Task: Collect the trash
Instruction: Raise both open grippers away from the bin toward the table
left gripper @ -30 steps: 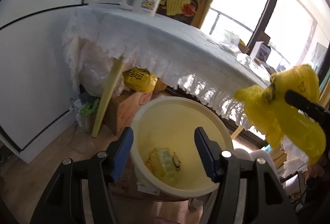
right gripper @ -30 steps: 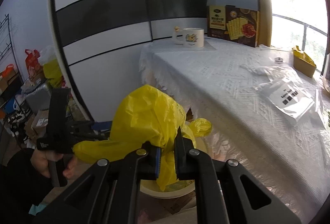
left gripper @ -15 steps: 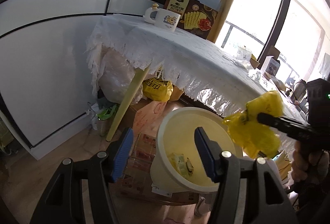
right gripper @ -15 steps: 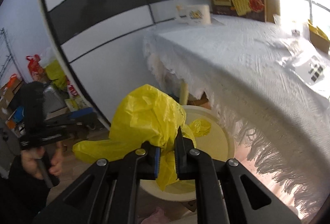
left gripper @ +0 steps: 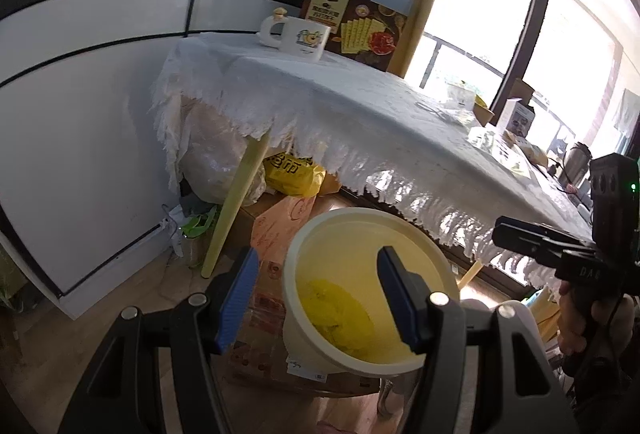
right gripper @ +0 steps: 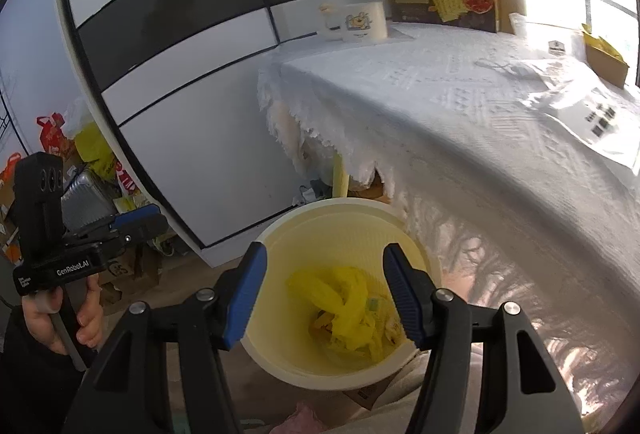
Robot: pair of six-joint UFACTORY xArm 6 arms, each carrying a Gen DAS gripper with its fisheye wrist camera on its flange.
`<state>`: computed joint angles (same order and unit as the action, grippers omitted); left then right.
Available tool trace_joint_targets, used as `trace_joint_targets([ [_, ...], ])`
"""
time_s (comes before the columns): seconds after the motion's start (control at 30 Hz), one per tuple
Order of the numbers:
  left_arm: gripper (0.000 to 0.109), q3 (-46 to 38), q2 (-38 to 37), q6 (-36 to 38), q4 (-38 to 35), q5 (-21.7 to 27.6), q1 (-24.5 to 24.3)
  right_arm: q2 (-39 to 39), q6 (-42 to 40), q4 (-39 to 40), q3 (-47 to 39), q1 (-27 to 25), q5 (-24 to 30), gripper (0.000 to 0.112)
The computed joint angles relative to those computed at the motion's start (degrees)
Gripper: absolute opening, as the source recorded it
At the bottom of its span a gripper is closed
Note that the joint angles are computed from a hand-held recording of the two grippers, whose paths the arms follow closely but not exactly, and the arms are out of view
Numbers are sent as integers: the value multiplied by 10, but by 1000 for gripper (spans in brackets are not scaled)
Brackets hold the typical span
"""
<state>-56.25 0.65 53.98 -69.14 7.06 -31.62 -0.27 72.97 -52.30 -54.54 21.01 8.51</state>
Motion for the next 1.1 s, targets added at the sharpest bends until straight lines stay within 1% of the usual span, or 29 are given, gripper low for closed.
trace_joint_targets([
  [0.13, 62, -2, -5, -14, 22, -3, -13, -42, 47, -42, 31, -8, 7, 58],
  [0.33, 62, -8, -7, -41, 62, -11, -41, -138, 94, -96, 89, -13, 37, 58],
  [0.43, 62, -17, -4, -54, 81, -12, -55, -184, 103, -110, 116, -10, 63, 58],
  [0.57, 62, -32, 6, -89, 125, -14, -76, -242, 105, -118, 154, -15, 86, 58],
  [0.7, 62, -50, 18, -121, 166, -16, -98, -298, 110, -116, 195, -29, 98, 58],
  [0.8, 62, -61, 27, -159, 209, -18, -112, -342, 103, -105, 228, -43, 101, 58],
  [0.87, 62, -70, 34, -174, 229, -16, -121, -374, 92, -92, 254, -59, 96, 58],
  [0.93, 62, -80, 44, -203, 264, -14, -128, -403, 80, -76, 276, -73, 90, 58],
  [0.97, 62, -87, 49, -220, 285, -13, -133, -423, 70, -65, 289, -81, 91, 58],
  [1.1, 62, -116, 70, -258, 332, -6, -146, -470, 49, -44, 322, -104, 93, 58],
])
